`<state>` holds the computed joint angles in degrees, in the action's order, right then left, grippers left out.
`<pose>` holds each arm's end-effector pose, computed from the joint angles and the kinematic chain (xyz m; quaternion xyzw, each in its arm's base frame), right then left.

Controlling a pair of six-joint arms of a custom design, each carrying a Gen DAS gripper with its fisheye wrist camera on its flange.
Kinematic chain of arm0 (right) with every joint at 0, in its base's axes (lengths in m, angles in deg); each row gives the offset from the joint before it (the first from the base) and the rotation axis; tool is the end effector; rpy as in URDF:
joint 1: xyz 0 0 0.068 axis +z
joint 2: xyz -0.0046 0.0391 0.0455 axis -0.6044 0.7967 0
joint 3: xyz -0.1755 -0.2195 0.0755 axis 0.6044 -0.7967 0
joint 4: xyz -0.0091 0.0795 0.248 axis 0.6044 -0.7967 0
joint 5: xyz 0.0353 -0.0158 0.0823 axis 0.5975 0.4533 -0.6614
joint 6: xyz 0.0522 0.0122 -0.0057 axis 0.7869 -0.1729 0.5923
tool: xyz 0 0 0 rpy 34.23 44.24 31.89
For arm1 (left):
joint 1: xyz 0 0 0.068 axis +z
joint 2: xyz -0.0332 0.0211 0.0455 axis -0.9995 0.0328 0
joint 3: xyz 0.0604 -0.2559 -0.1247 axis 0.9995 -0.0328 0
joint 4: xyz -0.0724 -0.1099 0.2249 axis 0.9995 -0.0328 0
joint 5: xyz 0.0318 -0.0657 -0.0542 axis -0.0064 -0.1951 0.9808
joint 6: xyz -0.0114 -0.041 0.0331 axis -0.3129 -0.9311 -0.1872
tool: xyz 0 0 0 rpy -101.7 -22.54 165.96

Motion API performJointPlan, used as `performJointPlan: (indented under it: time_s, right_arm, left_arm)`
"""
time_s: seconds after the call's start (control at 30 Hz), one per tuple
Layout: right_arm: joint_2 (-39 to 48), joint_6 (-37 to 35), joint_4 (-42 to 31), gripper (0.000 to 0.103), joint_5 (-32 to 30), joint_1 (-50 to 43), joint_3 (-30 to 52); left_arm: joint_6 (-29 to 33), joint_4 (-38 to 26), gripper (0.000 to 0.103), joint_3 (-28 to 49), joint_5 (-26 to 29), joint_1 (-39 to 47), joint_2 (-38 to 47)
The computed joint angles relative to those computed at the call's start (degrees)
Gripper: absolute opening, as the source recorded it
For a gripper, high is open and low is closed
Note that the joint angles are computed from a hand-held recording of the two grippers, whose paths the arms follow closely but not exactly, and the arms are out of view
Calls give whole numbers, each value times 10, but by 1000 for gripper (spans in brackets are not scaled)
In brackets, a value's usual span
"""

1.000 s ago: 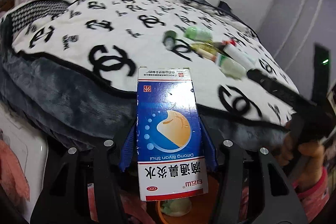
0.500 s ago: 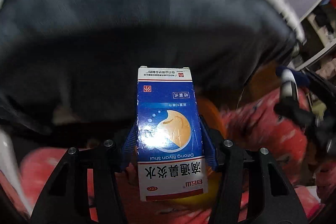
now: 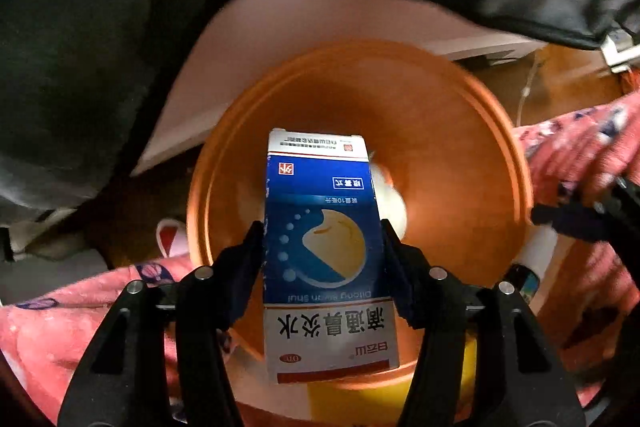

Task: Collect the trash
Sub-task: 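Carry the medicine box with the left tool and drop it into the orange bin, then reach the left tool to the green spray bottle and grasp it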

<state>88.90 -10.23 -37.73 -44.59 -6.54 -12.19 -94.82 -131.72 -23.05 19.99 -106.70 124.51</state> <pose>0.2777 0.1695 0.1903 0.3874 -0.9200 -0.0581 0.0100 0.2648 -0.0914 0.1543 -0.0517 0.9980 -0.0355 0.0044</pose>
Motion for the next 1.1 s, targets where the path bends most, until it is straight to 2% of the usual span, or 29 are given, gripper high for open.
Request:
performJointPlan:
  time_s: [0.07, 0.13, 0.17, 0.4, 0.5, 0.67, 0.77, 0.87, 1.03, 1.1]
  right_arm:
    - [-2, -5, 1, 81, 5, 1, 0]
    - [-14, -5, 8, 88, 0, -2, -11]
    - [-15, -11, 10, 88, -2, -11, -13]
    - [-44, 2, 30, 88, -32, -36, -21]
    - [-87, 20, 43, 88, -71, -69, -21]
    - [-175, 46, 97, 88, -126, -129, -25]
    - [-222, 49, 135, 88, -161, -163, -10]
    - [-250, 59, 158, 89, -201, -188, 13]
    - [-260, 69, 163, 92, -213, -190, 72]
    - [-255, 75, 170, 92, -217, -184, 89]
  left_arm:
    - [-10, -4, 57, -2, 6, 2, 5]
    - [-13, 1, 66, -10, 5, 12, -3]
    - [-14, 4, 67, -13, 4, 14, -6]
    - [-42, -10, 67, -5, -17, 9, -46]
    - [-54, -27, 67, -12, -28, 4, -107]
    - [-68, -97, 68, -2, -82, -1, -262]
    - [-65, -140, 68, 43, -112, 17, -340]
    - [-45, -171, 76, 109, -138, 53, -375]
    - [38, -188, 76, 245, -117, 157, -332]
    - [69, -179, 78, 306, -133, 182, -286]
